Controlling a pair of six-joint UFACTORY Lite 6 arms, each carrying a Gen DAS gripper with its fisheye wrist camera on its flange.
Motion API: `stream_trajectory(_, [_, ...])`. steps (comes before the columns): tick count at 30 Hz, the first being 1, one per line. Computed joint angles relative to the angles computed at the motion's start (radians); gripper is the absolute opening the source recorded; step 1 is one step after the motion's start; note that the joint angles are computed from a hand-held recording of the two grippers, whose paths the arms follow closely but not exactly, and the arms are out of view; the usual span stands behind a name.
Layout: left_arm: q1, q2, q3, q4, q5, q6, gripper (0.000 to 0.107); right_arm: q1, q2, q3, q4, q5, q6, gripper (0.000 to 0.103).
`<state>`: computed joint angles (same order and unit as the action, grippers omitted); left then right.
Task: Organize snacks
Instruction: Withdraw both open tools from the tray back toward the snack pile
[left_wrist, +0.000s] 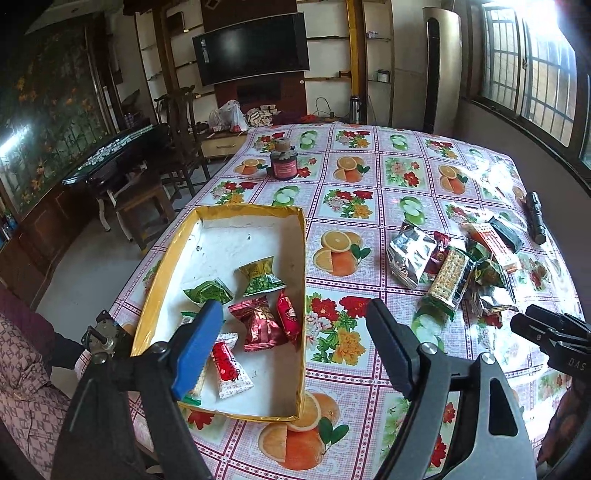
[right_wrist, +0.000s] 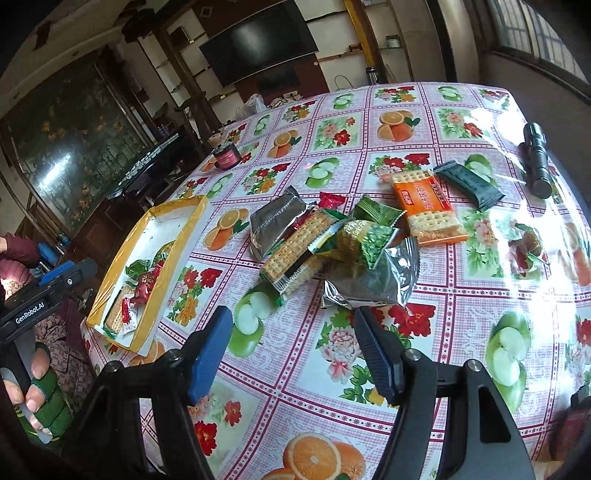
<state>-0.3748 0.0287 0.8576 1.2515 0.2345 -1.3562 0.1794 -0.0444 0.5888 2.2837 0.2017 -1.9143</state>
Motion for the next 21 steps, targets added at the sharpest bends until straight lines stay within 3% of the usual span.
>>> stream_trajectory(21, [-0.131, 0.15, 0.096, -0.184, -0.031, 0.143, 0.081, -0.178, -0.033, -0.131, -0.057, 0.084, -0.008, 0.069])
